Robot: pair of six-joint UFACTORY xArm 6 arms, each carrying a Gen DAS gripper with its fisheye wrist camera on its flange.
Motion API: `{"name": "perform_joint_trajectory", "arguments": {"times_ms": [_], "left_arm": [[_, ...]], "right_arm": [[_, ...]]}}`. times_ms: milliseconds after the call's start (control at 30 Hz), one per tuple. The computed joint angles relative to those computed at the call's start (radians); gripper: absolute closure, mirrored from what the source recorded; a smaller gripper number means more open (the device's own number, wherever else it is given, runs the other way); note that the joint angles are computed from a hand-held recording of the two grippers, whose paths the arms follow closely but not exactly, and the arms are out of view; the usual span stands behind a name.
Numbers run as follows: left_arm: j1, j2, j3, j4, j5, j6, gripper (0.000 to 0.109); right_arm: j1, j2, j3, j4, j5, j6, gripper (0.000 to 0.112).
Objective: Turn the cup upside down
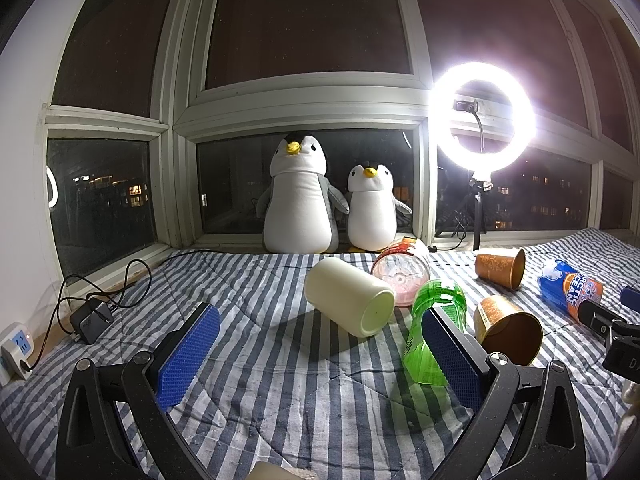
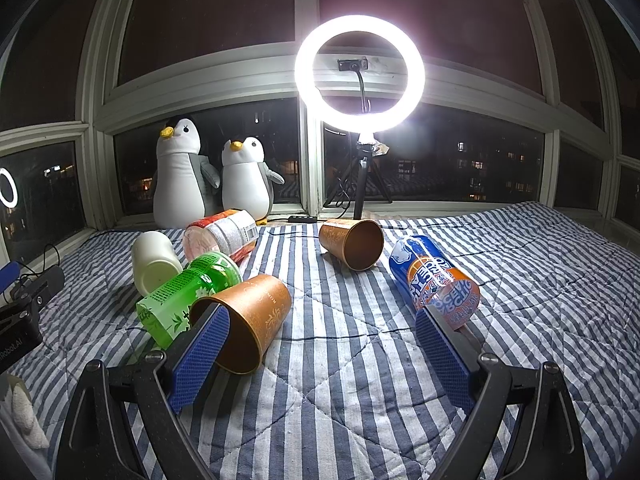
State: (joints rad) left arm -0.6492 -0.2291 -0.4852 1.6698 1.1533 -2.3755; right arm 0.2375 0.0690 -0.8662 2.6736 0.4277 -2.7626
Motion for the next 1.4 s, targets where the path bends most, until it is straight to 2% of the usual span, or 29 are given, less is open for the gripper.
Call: {"name": "perform_joint_trajectory", "arguments": {"times_ms": [67, 167, 233, 367, 467, 567, 633, 733, 867, 967, 1067, 1200, 1400], "left_arm": [[0.007, -0.005, 0.003, 0.003, -0.011, 0.000, 0.006], [0.065, -0.037, 0.007, 0.015, -0.110, 0.029, 0.006], [0.112, -0.059, 0.003, 0.005, -0.178, 0.081, 0.006], [0.169, -0.079, -0.031, -0.026, -0.230, 0.212, 0.006], [0.252, -0.064, -0.093, -0.065, -0.354, 0.372, 0.006], [0.355, -0.008, -0.180, -0.176, -0.521, 0.577, 0.006], [0.417, 0.055, -0.253, -0.307, -0.622, 0.766, 0.006], [0.461, 0.138, -0.355, -0.499, -0.669, 1.000, 0.006], [0.488, 0.280, -0.537, -0.720, -0.651, 1.272, 0.006], [0.500, 0.415, -0.704, -0.962, -0.615, 1.527, 0.006], [0.511, 0.552, -0.879, -1.184, -0.538, 1.727, 0.006], [0.524, 0.707, -1.089, -1.307, -0.440, 1.832, 0.006], [0.537, 0.870, -1.319, -1.396, -0.321, 1.910, 0.006]], "right_arm": [[0.000, 0.001, -0.001, -0.001, -0.001, 0.001, 0.020], [0.000, 0.001, -0.002, -0.004, -0.003, 0.006, 0.020], [-0.001, 0.001, -0.001, -0.013, -0.003, 0.015, 0.020], [-0.003, 0.000, -0.004, -0.029, -0.007, 0.041, 0.020], [-0.004, 0.003, -0.009, -0.036, -0.013, 0.059, 0.020], [0.000, 0.007, -0.017, -0.029, -0.026, 0.056, 0.020], [0.001, 0.008, -0.020, -0.025, -0.030, 0.053, 0.020], [0.004, 0.015, -0.032, -0.019, -0.047, 0.049, 0.020], [0.002, 0.020, -0.046, -0.016, -0.067, 0.052, 0.020], [0.000, 0.024, -0.055, -0.011, -0.082, 0.051, 0.020], [-0.002, 0.026, -0.059, -0.021, -0.094, 0.069, 0.020], [-0.001, 0.025, -0.064, -0.055, -0.116, 0.107, 0.020], [0.003, 0.036, -0.080, -0.076, -0.139, 0.129, 0.020]]}}
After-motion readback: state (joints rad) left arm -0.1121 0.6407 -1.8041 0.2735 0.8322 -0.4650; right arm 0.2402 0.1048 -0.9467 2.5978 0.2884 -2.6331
